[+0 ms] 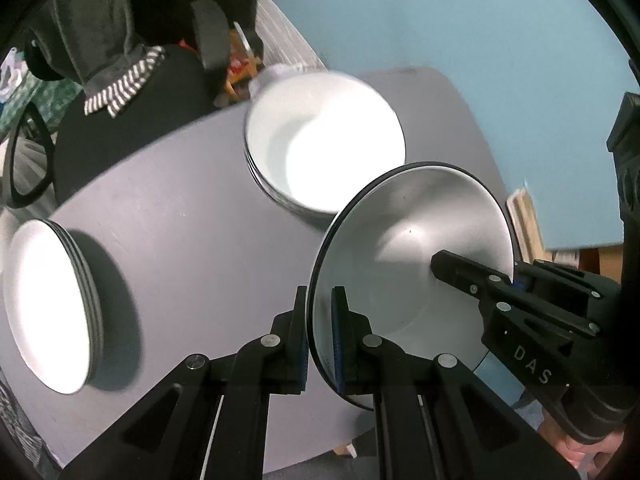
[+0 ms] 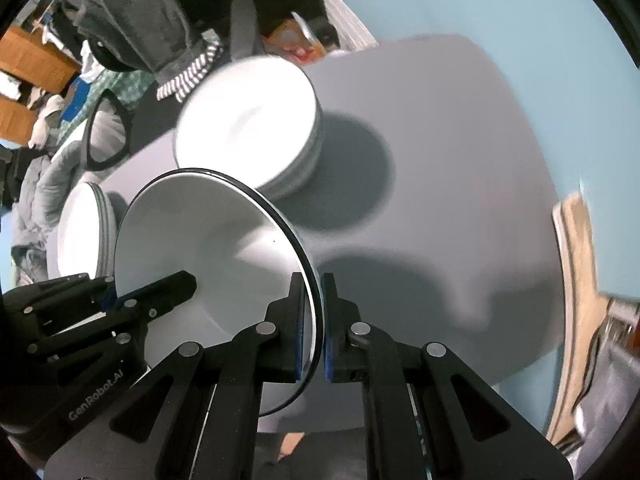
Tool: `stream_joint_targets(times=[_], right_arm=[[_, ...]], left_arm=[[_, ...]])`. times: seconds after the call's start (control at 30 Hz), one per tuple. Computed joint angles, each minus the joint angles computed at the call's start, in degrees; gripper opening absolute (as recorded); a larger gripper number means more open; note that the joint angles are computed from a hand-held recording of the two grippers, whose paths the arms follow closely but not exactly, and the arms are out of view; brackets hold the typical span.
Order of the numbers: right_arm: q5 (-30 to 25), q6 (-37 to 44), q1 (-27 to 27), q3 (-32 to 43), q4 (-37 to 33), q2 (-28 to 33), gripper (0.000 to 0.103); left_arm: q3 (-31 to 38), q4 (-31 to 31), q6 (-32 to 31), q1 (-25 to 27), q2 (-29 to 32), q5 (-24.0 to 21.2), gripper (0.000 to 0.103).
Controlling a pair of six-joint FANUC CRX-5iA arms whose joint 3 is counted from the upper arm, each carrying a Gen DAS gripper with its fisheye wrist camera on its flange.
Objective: Organize plates and bowls
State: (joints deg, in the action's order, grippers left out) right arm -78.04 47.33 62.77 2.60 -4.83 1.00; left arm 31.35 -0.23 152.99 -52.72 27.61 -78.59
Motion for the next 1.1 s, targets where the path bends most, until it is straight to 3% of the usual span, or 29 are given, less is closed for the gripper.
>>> stream_joint_targets(times=[0.47, 0.77, 1.1], right_arm=[[0.1, 7.2, -3.4, 10.6, 0.1, 9.2, 0.007], [-4.1, 13.0, -6.8, 17.2, -3.6, 15.7, 0.008], [-8.1, 17.0, -8.5, 21.5, -6.9, 19.0, 0.008]], left_arm=[[3.5, -4.0, -1.7, 4.2, 1.1, -3.2, 0.009], [3.4, -2.5, 0.0, 6.2, 3.1, -3.6, 0.009], [6.6, -3.2, 0.2, 6.8, 5.3, -7.4, 0.009]])
